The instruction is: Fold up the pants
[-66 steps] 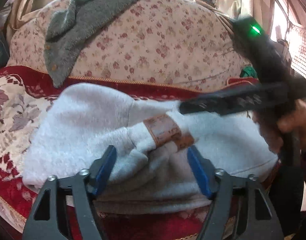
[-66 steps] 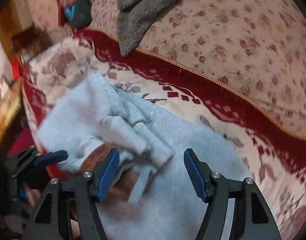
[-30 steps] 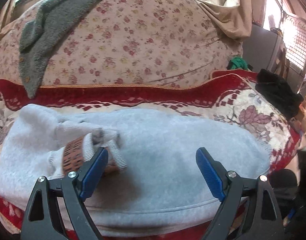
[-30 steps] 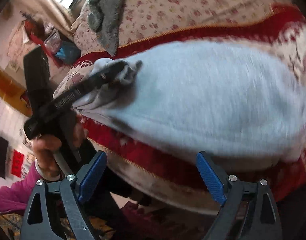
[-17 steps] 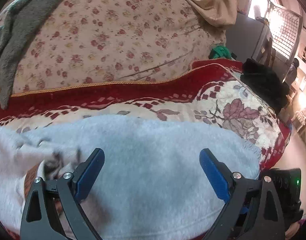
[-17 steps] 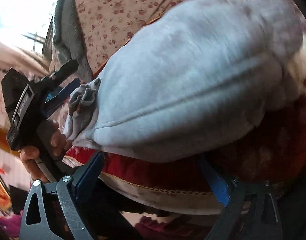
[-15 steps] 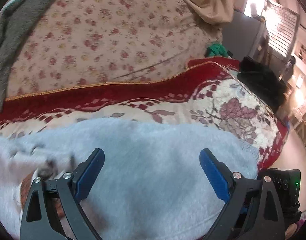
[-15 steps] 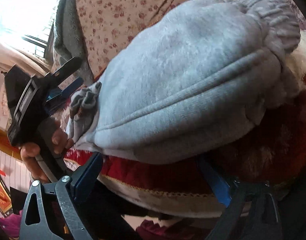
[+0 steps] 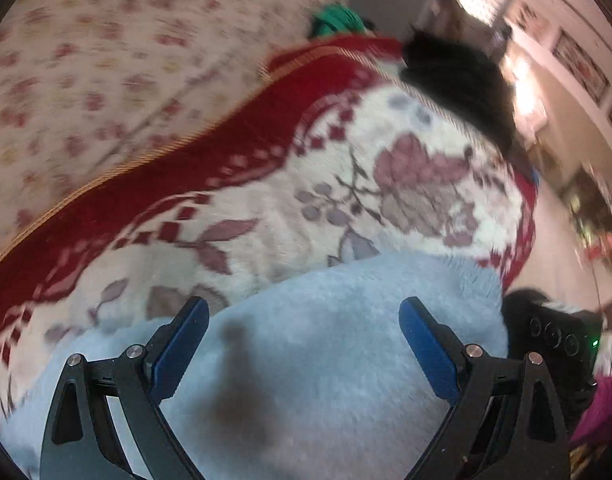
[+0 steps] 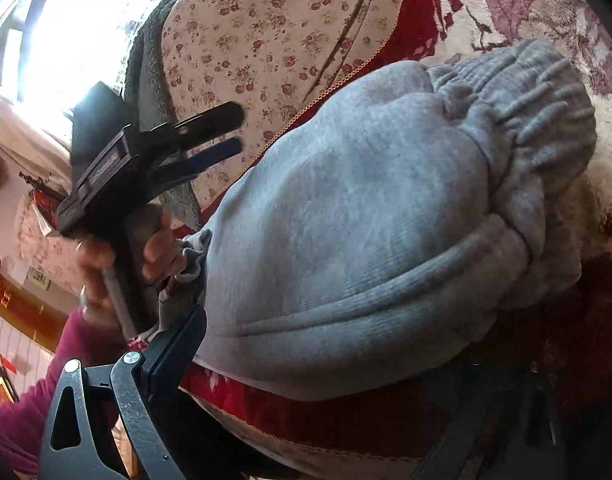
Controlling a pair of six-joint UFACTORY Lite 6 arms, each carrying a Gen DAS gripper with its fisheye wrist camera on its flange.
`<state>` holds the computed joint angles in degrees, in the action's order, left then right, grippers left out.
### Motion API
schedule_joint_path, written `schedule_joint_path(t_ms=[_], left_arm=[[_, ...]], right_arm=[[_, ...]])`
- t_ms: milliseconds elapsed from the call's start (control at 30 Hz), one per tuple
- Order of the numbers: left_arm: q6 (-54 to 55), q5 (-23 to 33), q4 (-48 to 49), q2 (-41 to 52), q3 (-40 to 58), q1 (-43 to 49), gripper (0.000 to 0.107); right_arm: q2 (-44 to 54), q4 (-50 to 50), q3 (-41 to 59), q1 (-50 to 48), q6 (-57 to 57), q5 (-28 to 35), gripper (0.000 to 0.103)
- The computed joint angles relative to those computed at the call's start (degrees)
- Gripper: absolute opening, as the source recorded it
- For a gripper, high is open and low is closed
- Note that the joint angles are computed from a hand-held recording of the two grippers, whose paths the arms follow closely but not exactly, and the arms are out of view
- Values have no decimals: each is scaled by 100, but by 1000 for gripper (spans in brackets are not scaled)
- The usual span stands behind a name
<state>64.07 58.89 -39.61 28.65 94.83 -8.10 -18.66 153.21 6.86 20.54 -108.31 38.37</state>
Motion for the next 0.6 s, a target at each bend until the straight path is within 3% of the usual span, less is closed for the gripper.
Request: schedule_joint_path(t_ms=[267, 500, 567, 600], left_arm=[[458, 562, 606, 902, 798, -671, 96], [-168, 1325, 905, 2035, 2072, -902, 96], [-217, 1333, 894, 2143, 2103, -918, 96], [-225, 1268, 878, 2155, 2068, -924, 94]], right_arm=[[79, 175, -125, -24, -227, 305, 100], [139, -273, -141, -297, 16, 437, 100], [137, -307, -143, -375, 44, 433, 93], [62, -303, -201, -423, 36, 345, 76]])
